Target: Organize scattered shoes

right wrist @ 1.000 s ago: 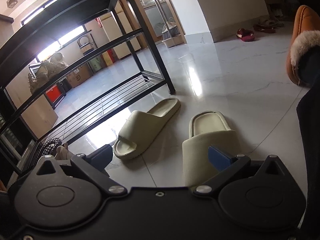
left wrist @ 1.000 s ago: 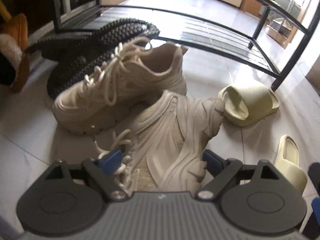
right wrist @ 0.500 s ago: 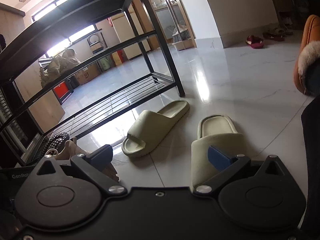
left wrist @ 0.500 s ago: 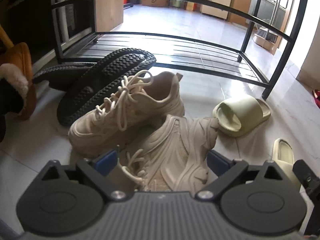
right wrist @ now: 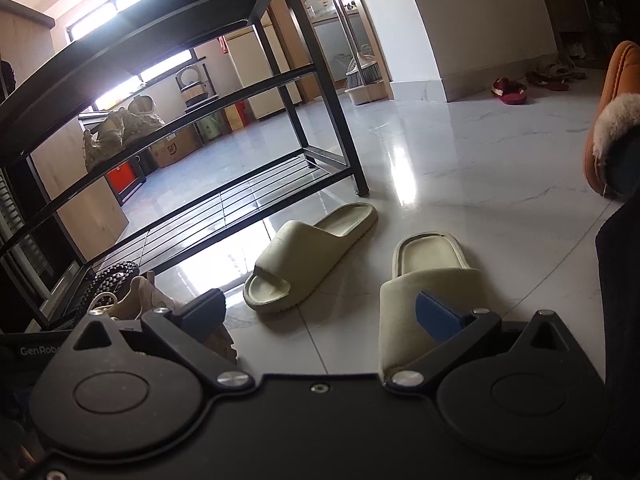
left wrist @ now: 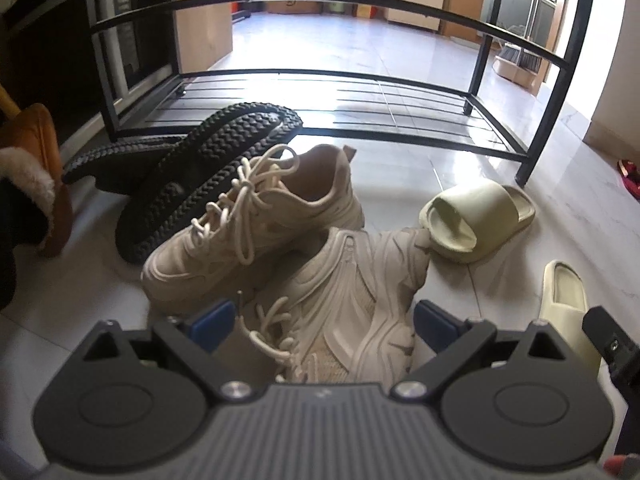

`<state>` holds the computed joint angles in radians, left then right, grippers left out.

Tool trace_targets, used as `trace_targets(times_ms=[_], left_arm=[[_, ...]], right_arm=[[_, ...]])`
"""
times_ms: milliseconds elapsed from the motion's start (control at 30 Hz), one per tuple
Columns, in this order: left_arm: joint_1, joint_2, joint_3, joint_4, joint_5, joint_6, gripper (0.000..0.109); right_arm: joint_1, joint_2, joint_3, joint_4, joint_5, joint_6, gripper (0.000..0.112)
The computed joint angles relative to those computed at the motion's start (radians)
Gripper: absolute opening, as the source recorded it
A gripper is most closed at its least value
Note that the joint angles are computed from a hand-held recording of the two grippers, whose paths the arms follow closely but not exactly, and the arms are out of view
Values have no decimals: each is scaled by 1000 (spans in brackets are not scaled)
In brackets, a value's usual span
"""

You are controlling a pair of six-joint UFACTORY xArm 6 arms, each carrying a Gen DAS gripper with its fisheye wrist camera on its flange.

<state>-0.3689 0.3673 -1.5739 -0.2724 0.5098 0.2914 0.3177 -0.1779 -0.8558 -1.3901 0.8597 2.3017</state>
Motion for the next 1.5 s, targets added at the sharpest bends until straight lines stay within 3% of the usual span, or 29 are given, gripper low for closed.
trace_targets(times_ms=[433,533,600,700,800,1000,1167,1267,1367,1500], left_arm=[[39,8,-43,6,86,86,97],[84,-5,-43,75,101,116,97],[106,-9,-52,113,113,86,97],[161,-7,-106,152,205,-1,101],[187,-5,-134,157,259,-19,102],[218,-2,-145,110,300,-16,102],[224,32,-187,124,318,-47,102],[231,40,-201,114,324,-65,102],[235,44,-210,101,337,-70,102],[234,47,-216,86,350,-63,102]], right_arm=[[14,-1,-5,-25,-19,-42,103],[24,8,-19,-64,-48,-87,103],[33,22,-37,-80,-62,-134,96],[28,59,-86,-89,-148,-237,84],[17,98,-132,-70,-243,-318,82],[16,176,-218,103,-346,-553,102],[32,274,-319,390,-328,-911,103],[57,329,-385,444,-276,-1052,102],[70,375,-437,463,-272,-1154,93],[100,432,-511,480,-198,-1252,97]])
